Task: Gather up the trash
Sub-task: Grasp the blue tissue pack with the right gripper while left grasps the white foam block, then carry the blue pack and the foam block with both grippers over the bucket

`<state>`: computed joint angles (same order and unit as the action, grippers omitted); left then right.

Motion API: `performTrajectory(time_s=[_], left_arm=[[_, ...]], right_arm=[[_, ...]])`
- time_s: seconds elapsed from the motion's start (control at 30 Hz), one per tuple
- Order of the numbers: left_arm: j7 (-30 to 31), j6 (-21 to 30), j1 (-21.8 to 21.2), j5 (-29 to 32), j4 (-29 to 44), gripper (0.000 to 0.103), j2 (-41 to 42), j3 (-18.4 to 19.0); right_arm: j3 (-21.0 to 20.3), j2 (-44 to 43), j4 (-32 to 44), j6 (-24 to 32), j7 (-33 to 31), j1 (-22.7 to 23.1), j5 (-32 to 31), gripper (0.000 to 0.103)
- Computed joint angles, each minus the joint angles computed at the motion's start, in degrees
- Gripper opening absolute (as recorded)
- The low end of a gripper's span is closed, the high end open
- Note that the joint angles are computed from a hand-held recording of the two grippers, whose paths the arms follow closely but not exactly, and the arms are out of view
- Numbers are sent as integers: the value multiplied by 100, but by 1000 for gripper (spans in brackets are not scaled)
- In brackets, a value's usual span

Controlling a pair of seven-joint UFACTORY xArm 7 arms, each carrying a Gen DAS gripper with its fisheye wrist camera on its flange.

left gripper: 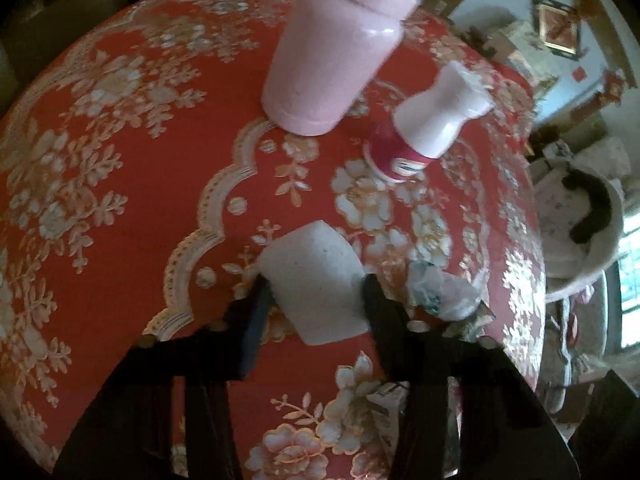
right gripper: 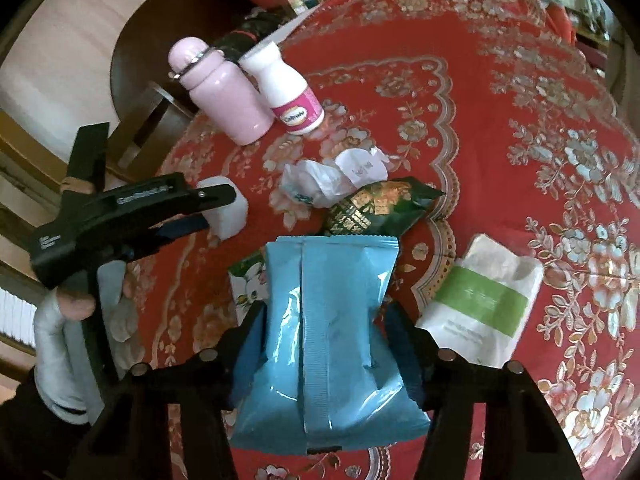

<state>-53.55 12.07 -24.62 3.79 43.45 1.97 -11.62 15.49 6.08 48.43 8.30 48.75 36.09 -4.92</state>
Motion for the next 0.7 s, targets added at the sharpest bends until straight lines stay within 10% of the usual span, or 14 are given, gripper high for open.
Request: performTrajectory(time_s=[0.7], left_arm=[[-49,453,-244,15,-691,30,-1584,-671]], right_arm=[[585,-1438,-1043,49,1933,-429,-1403,57]])
